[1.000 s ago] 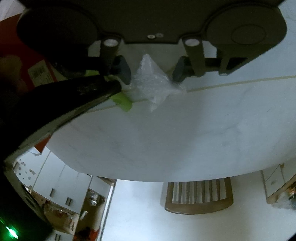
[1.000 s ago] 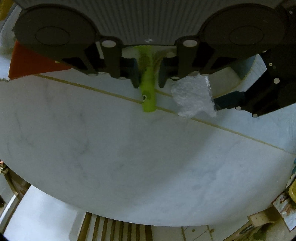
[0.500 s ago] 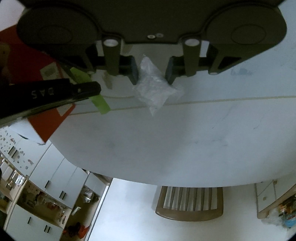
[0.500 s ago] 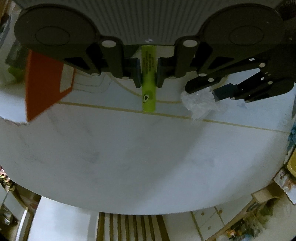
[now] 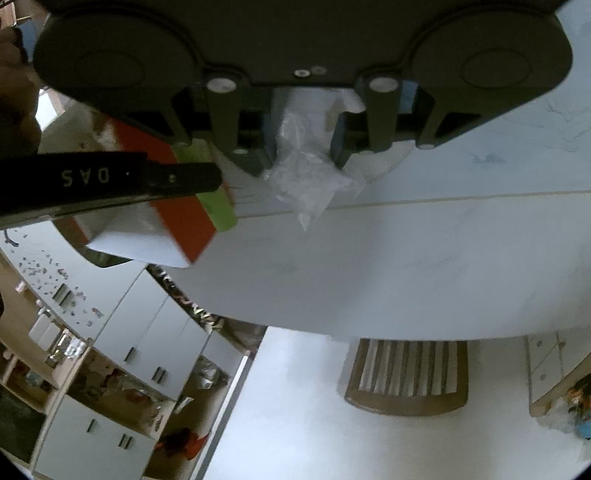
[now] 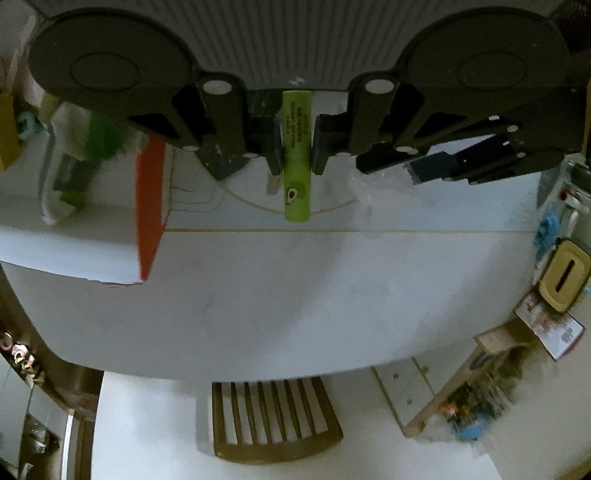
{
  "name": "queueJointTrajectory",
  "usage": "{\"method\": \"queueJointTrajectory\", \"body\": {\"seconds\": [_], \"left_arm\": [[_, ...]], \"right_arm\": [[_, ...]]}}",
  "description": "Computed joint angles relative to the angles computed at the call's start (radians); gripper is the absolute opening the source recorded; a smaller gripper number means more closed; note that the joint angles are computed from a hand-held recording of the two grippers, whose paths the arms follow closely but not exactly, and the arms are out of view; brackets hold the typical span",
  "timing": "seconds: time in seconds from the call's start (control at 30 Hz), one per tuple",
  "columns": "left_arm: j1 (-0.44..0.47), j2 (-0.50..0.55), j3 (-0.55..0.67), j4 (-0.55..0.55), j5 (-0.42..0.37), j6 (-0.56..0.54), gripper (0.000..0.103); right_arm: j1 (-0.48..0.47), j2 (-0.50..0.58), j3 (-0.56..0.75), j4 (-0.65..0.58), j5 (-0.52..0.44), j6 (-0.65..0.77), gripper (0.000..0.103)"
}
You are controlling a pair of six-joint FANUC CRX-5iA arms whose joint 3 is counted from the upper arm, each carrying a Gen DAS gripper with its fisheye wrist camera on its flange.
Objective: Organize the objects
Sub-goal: 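Carry the bubble bag and green marker over the red box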
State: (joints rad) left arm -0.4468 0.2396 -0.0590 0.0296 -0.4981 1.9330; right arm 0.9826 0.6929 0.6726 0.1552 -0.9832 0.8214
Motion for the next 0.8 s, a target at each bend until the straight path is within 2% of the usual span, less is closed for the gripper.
{"method": "queueJointTrajectory", "body": {"seconds": [0.17, 0.37, 0.8], "left_arm": [[-0.04, -0.028, 0.02, -0.033, -0.018, 0.025, 0.03], [-0.112, -0.037, 0.084, -0.132, -0.061, 0.088, 0.03], [-0.248, 0.084, 0.302, -0.241, -0.19, 0.187, 0.03]], "right_arm": [[0.025, -0.102, -0.144, 0.061, 0.069, -0.065, 0.016], [0.039, -0.228, -0.318, 0.121, 0.149, -0.134, 0.016], [0.01, -0.468, -0.643, 0.211, 0.265, -0.235, 0.016]]}}
